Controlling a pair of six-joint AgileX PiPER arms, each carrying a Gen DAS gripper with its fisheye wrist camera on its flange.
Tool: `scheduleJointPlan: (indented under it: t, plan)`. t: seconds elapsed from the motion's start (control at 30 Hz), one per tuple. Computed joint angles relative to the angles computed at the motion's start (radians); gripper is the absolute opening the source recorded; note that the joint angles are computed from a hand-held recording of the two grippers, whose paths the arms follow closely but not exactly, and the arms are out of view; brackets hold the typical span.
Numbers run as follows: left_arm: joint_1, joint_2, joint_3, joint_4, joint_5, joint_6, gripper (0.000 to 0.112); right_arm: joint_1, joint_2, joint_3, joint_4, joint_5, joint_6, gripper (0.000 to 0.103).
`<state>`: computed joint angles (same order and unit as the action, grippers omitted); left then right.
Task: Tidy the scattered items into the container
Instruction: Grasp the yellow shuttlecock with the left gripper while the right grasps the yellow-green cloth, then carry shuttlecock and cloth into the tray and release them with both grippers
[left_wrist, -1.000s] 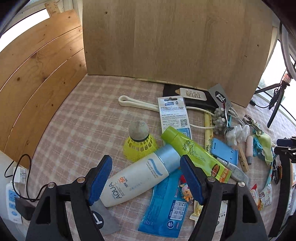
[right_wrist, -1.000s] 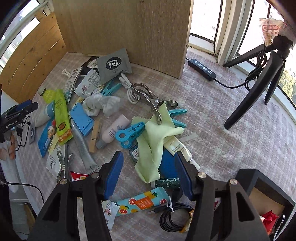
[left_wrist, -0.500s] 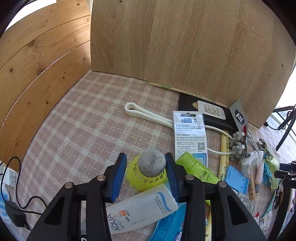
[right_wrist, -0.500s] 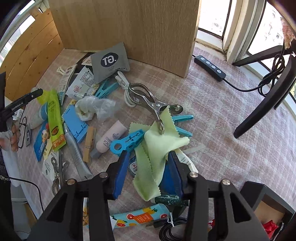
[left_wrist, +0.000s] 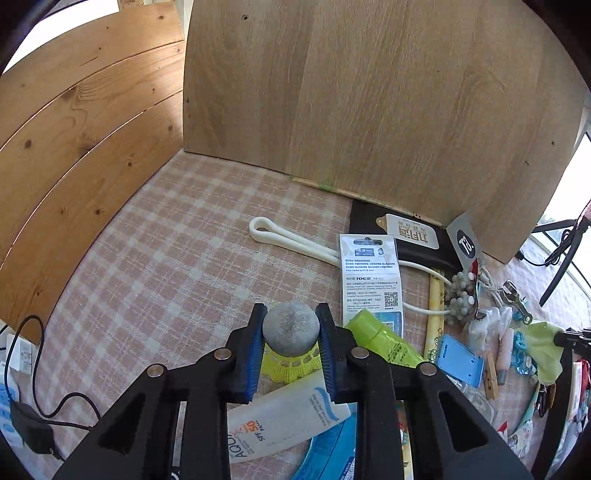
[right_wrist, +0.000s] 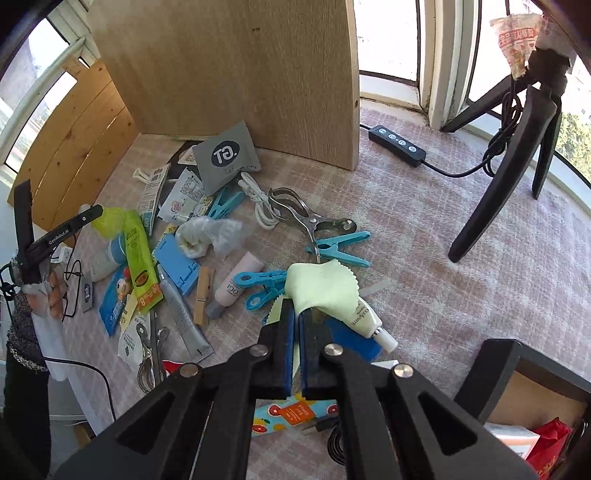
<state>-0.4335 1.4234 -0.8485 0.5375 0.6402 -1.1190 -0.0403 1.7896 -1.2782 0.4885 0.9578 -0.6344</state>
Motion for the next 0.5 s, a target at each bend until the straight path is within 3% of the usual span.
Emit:
scheduleJointPlan:
  t: [0.3, 0.5]
  plan:
    - [-0.08, -0.151, -0.023, -0.006, 0.133, 0.004, 0.025, -0.138, -0.16, 0.025, 0.111, 0.1, -0.084, 0.002]
    - [-0.266, -0.185, -0.109, 0.024, 0.251, -0.049, 0.025, -0.306, -0.266, 0.06, 0.136, 0.178, -0.152, 0.002]
